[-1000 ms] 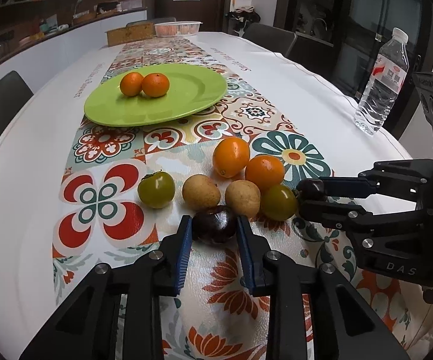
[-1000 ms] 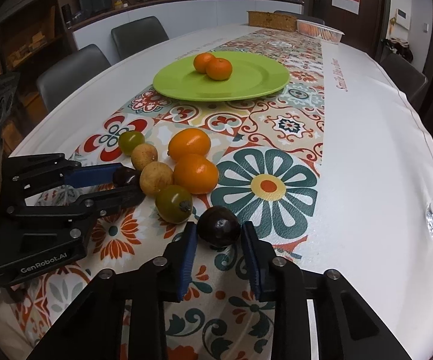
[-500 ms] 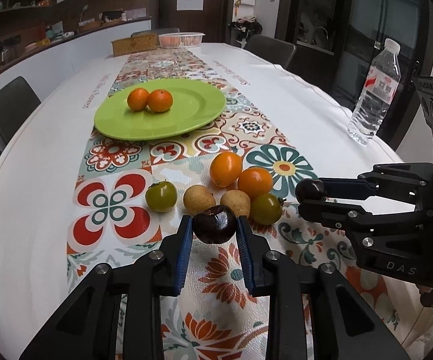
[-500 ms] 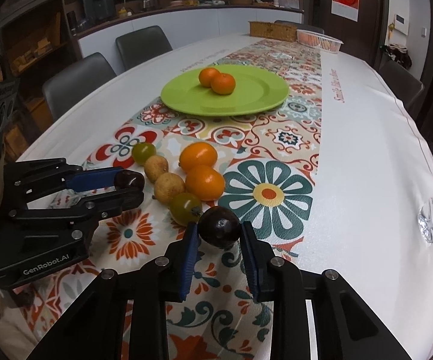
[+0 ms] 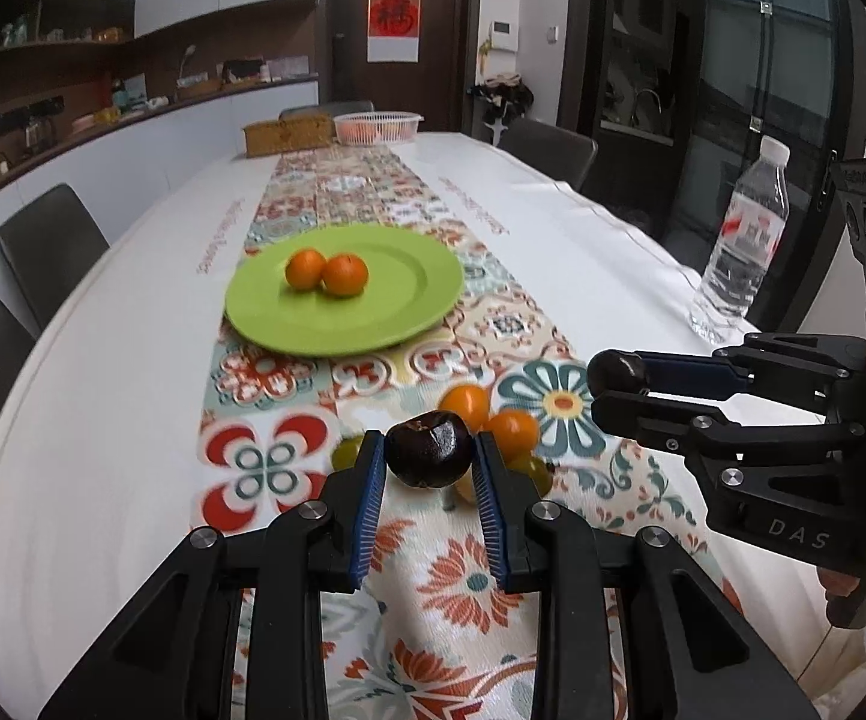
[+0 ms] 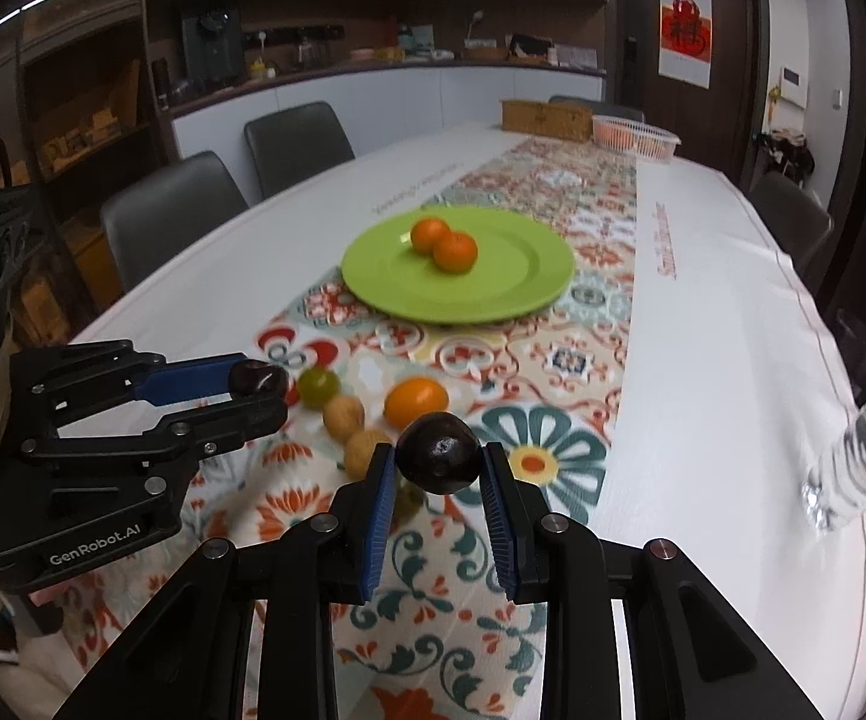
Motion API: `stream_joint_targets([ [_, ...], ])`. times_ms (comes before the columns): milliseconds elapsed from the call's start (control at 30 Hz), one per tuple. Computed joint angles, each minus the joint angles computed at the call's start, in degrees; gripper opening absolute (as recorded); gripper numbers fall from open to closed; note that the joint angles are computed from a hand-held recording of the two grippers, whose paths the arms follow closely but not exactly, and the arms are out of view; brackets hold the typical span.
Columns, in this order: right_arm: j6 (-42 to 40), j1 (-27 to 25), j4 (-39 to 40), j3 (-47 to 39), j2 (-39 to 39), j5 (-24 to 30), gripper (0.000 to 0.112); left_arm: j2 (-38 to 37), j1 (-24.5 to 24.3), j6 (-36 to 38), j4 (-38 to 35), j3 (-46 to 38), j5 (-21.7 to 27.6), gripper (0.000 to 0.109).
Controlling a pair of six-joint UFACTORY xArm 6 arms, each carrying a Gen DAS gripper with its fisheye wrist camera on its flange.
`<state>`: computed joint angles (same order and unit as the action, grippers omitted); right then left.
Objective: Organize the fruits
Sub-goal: 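Carry both plums onto the green plate beside the oranges and release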
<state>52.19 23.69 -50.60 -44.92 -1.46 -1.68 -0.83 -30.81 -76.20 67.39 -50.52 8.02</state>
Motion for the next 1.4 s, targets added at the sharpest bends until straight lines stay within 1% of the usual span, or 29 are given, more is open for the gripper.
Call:
stream_joint_targets([
  [200,13.49,-1.23,-14.10,-5.12,1.00,0.03,0.030,-0.60,0.85,-1.22,2.82,-2.04,0.02,0.029],
  [267,14.94,-1.50,-15.40,-6.73,1.67,-0.17,0.030,-0.86,1.18,-2.33,4.73,-2.94,0.15,0.029],
  [367,13.32,-1.69,-13.65,-8.54,2.70,-0.67,0.030,-0.78,1.81,-2.85,6.34,-4.50,0.40,0.029],
  [467,13.56,-1.86,-14.04,-10.64,3.77,-0.56,0.030,-0.24,2.71,-2.52,6.53,-6.02,-0.03,0.029],
  [600,8.77,-1.93,-9.07,-13.17,5.89,-1.17,0.030,1.14,3.75,0.08,4.52,-8.11,-0.26,0.029],
  [667,5.41,-1.78,-5.75,-13.93,6.72,-1.16,0.030,2.00,4.22,1.69,3.12,-9.08,-0.51,0.029],
  [700,2.34,-1.57,-2.48,-14.45,7.39,-1.00,0.030,2.47,4.49,3.08,1.81,-9.54,-0.70,0.029],
  [767,-3.10,-1.24,3.31,-15.55,8.76,-0.86,0.030,3.73,4.99,6.71,-1.79,-10.70,-0.86,0.029],
  [800,-7.19,-0.90,7.64,-16.42,9.74,-0.45,0.030,4.34,5.25,8.26,-3.22,-11.21,-0.97,0.029],
  [867,-11.41,-0.54,12.17,-17.70,10.99,0.08,0.030,5.73,5.71,11.34,-6.20,-12.55,-0.77,0.029],
  [900,-14.81,-0.24,15.87,-18.88,12.08,0.82,0.030,6.48,6.01,12.63,-7.37,-13.23,-0.89,0.029],
  [967,-18.11,0.03,19.37,-20.27,13.40,1.38,0.030,8.25,6.54,16.09,-10.81,-14.78,-0.95,0.029],
  [1100,-26.84,0.79,28.49,-25.10,17.27,4.04,0.030,11.48,7.19,27.59,-24.12,-16.66,-1.91,0.029],
  [1200,-32.07,1.22,34.24,-28.40,19.83,5.81,0.030,13.95,7.21,39.64,-38.42,-17.91,-2.50,0.029],
  [1233,-34.41,1.44,36.85,-29.66,20.83,6.48,0.030,15.10,7.04,44.53,-44.35,-18.72,-2.12,0.029],
  [1267,-37.32,1.71,40.20,-31.40,22.17,7.69,0.030,16.05,6.93,48.13,-48.79,-19.50,-1.69,0.029],
  [1333,-40.70,1.97,44.27,-34.15,24.32,9.46,0.030,17.94,6.88,52.60,-54.45,-21.34,-0.25,0.029],
  [1400,-42.20,2.02,46.18,-36.83,26.42,11.28,0.030,19.97,6.95,56.47,-59.31,-23.36,1.16,0.029],
])
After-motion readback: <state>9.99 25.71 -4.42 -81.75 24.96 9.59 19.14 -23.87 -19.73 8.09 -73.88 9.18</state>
